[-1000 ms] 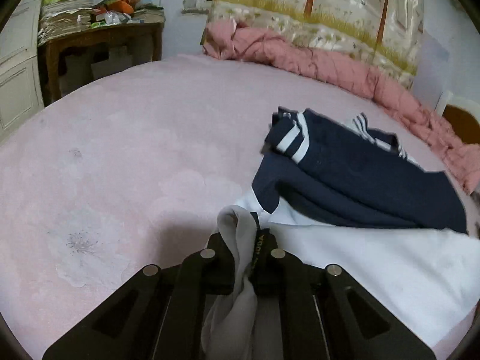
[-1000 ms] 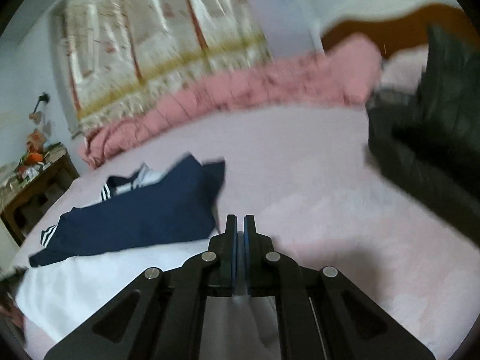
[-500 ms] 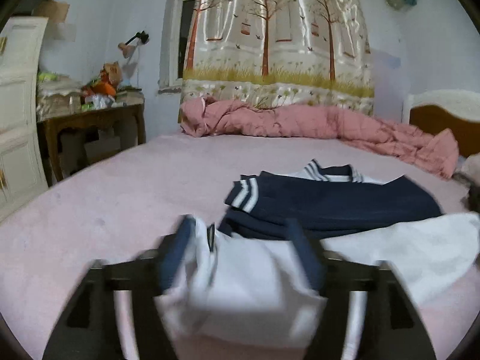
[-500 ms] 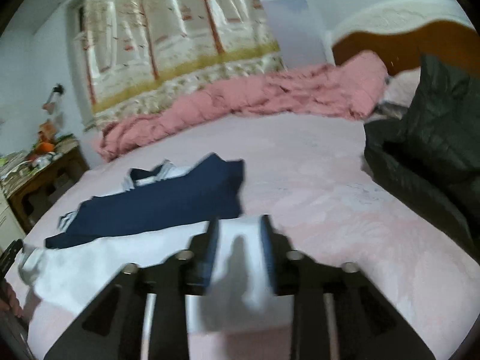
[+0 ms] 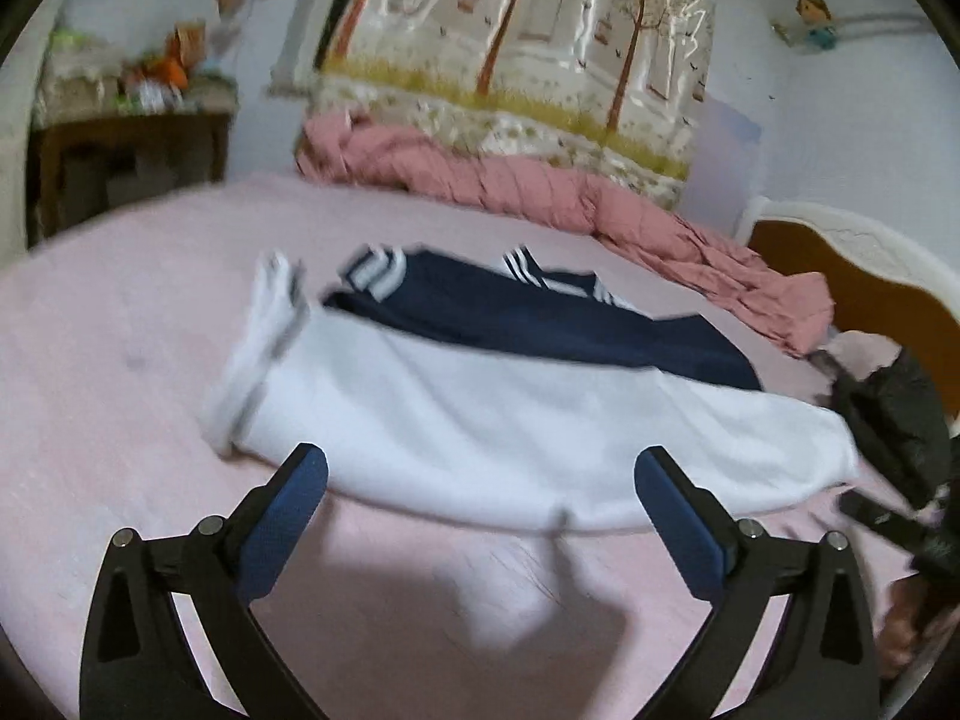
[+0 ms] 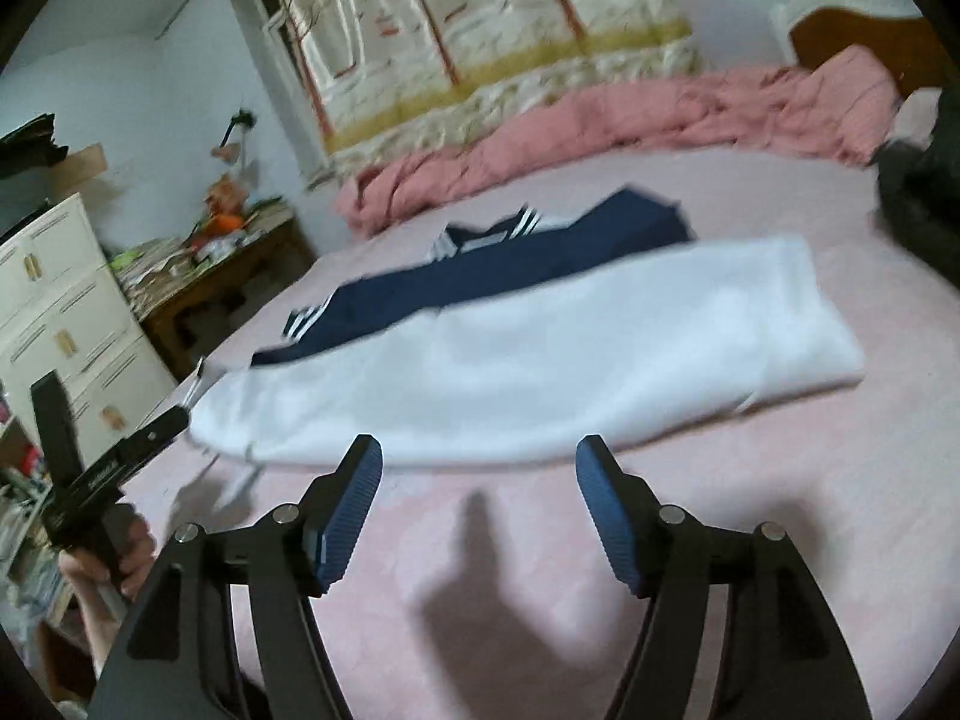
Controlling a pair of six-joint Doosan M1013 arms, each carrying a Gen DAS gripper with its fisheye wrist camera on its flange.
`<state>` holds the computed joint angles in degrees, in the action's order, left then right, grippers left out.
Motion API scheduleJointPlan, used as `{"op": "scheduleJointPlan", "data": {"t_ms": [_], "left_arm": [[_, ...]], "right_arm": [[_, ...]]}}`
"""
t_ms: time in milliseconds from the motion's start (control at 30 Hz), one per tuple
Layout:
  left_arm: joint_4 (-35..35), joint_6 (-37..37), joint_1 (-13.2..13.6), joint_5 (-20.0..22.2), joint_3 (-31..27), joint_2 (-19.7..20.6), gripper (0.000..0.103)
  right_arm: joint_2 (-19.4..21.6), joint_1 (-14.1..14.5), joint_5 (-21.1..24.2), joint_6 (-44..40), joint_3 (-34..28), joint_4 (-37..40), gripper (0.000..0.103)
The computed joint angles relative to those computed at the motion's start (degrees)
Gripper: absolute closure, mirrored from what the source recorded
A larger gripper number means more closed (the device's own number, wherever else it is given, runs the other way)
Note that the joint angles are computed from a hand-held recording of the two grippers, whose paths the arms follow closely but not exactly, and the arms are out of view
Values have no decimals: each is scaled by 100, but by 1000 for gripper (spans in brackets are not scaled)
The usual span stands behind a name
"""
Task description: Fold large clothes
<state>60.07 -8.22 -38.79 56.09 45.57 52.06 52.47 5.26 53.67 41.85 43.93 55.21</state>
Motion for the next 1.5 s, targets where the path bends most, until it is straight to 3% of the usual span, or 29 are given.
{"op": "scheduleJointPlan", "data": {"t_ms": [167,233,467,900,967,1033,1067,1100,1133,1200,1300,1400,1500], "left_arm": [[-926,-20,161,-728,193,-80,1],[-1052,-265,214,-900,268,-86,1],[-1486,652,243,-330,-443,260,1],[-2135,1202,530,-497,-654,326,4],[-2093,1187,524,-459,-687,343,15],[-1924,1124,507,-62,-858,427,62],[-1850,983,519,-195,-727,365,72],[-1662,618,516,-464,-488,260,76],[-1501,432,501,-553,-377,213,79],[-1256,376,442,-492,-357,206,81],[-886,297,300,-262,-337,186,83],[-403,-434,197,-535,277,-131,83],[-13,-1268,76,-791,886,-431,83]], "right_arm": [[256,94,309,826,-457,-821,33],[284,134,205,965,-493,-1013,33],[431,304,-113,1646,-823,-1919,33],[883,386,212,2679,-1775,-2392,32],[941,409,157,2838,-1873,-2489,32],[991,421,125,2973,-1959,-2553,35],[993,434,52,3073,-1963,-2648,42],[987,441,-6,3119,-1951,-2692,61],[983,420,-45,3054,-1930,-2554,77],[839,362,-301,2774,-1609,-2100,87],[412,326,-996,1925,-746,-1490,90],[-73,304,-1625,785,211,-896,90],[-386,187,-1560,-85,816,-245,90]]}}
